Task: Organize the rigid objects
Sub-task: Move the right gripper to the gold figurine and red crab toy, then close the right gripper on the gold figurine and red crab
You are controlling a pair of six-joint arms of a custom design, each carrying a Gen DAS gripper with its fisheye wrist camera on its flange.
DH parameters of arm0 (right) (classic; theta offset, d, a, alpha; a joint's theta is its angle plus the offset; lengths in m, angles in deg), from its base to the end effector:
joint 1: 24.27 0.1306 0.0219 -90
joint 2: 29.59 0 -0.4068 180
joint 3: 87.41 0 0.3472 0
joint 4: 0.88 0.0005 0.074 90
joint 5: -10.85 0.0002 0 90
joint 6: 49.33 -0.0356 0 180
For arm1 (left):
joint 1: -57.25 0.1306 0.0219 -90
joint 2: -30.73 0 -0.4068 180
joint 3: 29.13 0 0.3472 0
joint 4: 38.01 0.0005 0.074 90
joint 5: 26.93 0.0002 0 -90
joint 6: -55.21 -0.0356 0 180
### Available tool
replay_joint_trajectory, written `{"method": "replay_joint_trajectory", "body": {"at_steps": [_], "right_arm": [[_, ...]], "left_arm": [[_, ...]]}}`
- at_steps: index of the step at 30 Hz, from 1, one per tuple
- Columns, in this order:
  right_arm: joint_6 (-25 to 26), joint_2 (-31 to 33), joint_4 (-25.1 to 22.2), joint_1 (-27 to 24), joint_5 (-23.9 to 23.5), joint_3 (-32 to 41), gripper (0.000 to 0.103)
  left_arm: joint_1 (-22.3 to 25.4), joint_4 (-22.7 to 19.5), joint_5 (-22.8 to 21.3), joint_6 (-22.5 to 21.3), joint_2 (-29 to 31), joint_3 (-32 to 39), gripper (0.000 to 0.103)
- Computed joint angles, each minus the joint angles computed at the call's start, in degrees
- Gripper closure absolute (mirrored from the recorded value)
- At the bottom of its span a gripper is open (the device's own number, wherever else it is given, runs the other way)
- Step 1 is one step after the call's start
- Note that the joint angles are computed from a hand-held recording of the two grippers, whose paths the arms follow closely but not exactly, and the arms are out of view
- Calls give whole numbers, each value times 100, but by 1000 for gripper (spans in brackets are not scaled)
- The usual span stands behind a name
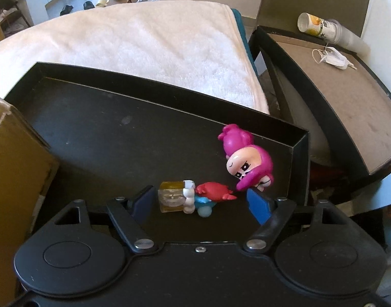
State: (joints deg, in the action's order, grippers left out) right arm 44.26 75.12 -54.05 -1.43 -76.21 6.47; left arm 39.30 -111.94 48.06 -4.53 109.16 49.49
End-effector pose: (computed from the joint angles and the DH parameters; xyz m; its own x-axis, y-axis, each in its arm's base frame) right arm 0.4747 0.1974 0.3603 -0.8037 -0.4064 -0.4346 -0.4181 0.9054 -0.0735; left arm 0.3049 -0.0896 0.4262 -0.9041 -0.2188 -0.3671 -0.2627 0.9621 0.0737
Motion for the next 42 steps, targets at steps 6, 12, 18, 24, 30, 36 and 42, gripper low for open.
{"method": "replay_joint_trajectory", "body": {"at_steps": [6, 12, 18, 24, 30, 36, 42], "right_arm": [[77, -14, 7, 3, -186, 3, 43], [-16, -128, -171, -5, -257, 99, 44], [-94, -289, -88, -34, -411, 159, 44], [-64, -387, -96, 14, -338, 169, 44], [-46, -566, 57, 95, -344, 143, 44], [-2, -746, 159, 262, -455, 233, 44], [193, -864, 298, 423, -601, 317, 44]], "left_arm": [[-85, -58, -133, -46, 45, 34, 95], [-108, -135, -182, -31, 90, 91, 95], [-171, -215, -283, 9, 147, 137, 94], [-189, -241, -313, 8, 162, 150, 94], [-195, -245, -320, -11, 160, 155, 94], [-205, -231, -329, -20, 149, 142, 94], [-217, -250, -354, -30, 157, 156, 95]]}}
